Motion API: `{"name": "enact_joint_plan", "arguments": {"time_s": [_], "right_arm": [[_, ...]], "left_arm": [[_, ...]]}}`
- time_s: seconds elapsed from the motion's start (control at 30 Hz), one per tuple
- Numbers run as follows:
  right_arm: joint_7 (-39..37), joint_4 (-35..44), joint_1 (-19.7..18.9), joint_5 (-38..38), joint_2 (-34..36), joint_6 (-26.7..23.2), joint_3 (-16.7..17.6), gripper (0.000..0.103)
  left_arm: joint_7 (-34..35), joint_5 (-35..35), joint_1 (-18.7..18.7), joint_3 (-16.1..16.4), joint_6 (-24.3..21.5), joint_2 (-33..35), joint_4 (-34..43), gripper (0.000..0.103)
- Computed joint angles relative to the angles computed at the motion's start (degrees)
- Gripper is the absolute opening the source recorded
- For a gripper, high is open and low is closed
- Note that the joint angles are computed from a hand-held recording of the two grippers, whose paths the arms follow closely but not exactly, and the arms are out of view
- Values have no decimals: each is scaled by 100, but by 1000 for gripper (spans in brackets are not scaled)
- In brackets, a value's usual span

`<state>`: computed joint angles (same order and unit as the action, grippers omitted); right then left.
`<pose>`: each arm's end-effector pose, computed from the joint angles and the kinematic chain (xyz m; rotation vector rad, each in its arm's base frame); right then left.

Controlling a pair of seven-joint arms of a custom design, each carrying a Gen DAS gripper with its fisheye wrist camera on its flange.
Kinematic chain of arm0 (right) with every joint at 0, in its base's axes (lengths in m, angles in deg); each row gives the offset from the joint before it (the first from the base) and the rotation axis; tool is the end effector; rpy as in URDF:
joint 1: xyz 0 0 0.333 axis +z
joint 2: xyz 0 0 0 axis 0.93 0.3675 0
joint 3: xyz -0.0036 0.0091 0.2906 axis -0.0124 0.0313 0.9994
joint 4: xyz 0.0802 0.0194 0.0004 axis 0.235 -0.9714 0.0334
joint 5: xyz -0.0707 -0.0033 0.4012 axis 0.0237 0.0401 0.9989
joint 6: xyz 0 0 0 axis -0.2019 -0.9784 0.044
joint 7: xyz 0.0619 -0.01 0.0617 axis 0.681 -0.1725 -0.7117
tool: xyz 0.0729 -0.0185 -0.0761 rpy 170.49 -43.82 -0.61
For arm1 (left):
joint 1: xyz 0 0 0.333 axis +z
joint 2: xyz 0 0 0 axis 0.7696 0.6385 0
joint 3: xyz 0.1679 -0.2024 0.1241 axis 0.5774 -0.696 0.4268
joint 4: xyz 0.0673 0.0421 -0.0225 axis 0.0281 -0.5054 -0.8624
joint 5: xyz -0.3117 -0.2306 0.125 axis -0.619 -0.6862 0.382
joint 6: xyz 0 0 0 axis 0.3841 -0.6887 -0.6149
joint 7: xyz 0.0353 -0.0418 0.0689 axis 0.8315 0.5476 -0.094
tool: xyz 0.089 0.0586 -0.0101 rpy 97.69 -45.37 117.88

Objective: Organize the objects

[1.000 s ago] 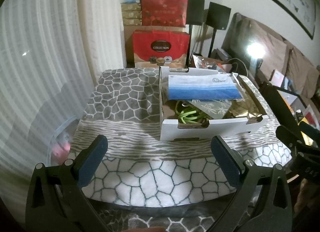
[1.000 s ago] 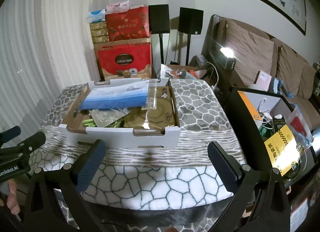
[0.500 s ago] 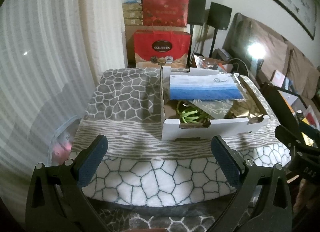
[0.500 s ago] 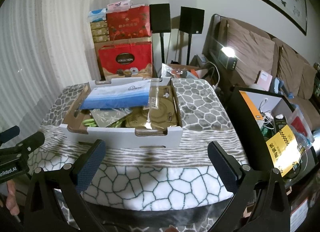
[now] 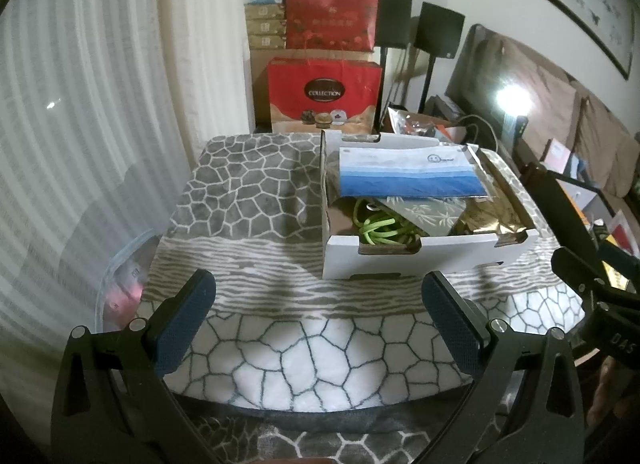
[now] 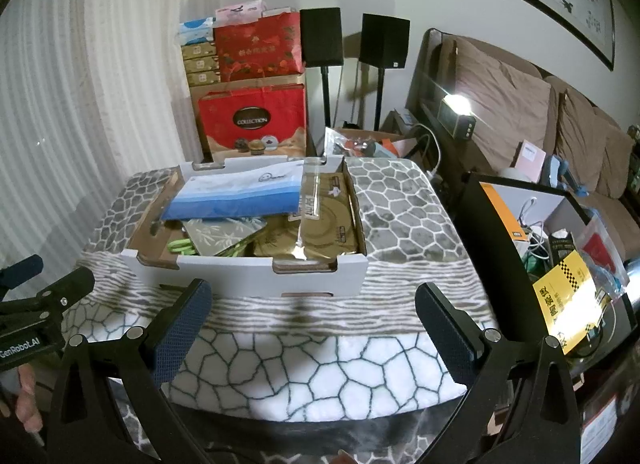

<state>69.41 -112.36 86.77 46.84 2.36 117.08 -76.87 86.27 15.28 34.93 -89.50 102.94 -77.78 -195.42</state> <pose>0.5744 0.2288 0.5194 -2.0534 1.1277 -0.5231 0.4635 -0.2739 0.5114 -2.1525 1.1654 -0.5381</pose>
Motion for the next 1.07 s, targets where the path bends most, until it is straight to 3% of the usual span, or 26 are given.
{"name": "enact_joint_plan", "arguments": {"time_s": [1.07], "right_arm": [[15, -3, 4, -7, -9, -8, 0, 102]], "left_arm": [[-15, 34, -12, -12, -69, 11, 34, 103]]}}
